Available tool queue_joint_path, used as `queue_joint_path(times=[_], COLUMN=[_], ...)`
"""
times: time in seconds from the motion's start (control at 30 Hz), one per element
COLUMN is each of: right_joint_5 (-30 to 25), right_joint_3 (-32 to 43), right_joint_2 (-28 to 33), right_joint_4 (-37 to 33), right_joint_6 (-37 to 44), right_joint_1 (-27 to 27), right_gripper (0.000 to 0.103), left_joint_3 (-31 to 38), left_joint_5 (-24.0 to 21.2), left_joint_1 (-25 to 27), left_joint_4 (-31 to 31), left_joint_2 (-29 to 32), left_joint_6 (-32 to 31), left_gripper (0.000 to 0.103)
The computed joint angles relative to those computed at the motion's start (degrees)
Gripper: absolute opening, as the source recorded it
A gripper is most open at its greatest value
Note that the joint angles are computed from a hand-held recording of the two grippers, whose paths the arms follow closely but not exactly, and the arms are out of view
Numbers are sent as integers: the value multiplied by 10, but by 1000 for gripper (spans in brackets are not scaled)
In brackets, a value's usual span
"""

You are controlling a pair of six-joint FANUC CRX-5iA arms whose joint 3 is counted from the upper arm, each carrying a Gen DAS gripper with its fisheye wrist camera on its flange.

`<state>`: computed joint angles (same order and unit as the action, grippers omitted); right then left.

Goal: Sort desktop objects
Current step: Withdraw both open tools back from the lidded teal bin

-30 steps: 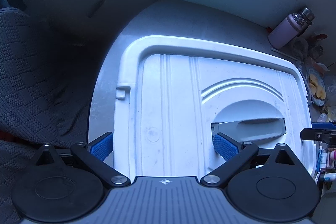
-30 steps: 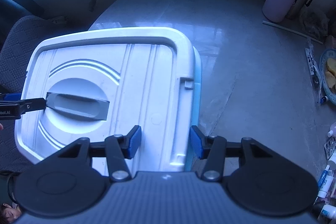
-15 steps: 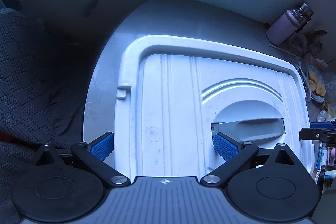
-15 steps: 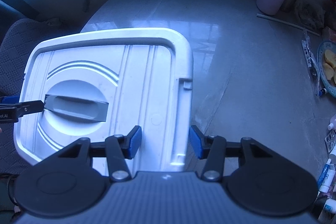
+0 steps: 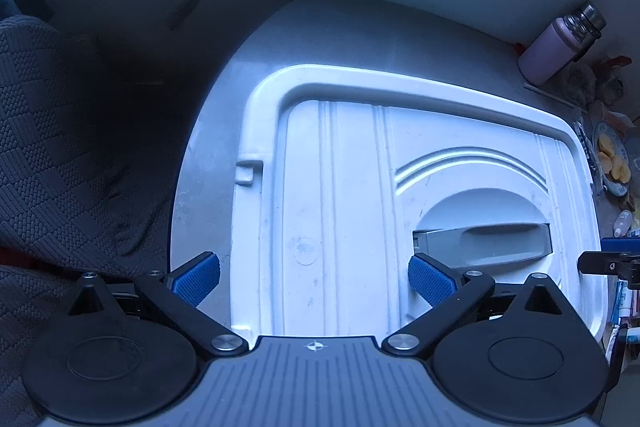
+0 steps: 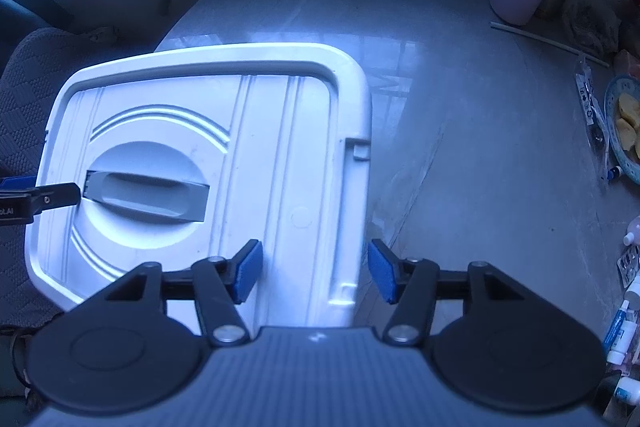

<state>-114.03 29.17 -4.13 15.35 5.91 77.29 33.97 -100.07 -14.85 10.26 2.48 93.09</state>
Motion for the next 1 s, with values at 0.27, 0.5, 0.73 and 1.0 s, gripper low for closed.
queue_joint_path(times=[0.27, 0.5, 0.73, 1.0], right_joint_5=[16, -1, -16, -41], right_joint_3=[-36, -39, -52, -88], right_joint_2=[-23, -18, -5, 1], right_joint_4=[43, 107, 168, 212], right_joint_6=[-72, -129, -176, -256], right_joint_1=[49, 125, 202, 296], right_gripper=[63, 63, 63, 63], left_joint_3=[-15, -48, -104, -164], left_joint_5=[26, 66, 93, 121], left_joint_1=[-14, -42, -74, -151], left_joint_4=[-13, -44, -87, -147], left_joint_2=[-20, -71, -142, -222], left_joint_6=[8, 13, 32, 56], left_gripper=[103, 103, 103, 103])
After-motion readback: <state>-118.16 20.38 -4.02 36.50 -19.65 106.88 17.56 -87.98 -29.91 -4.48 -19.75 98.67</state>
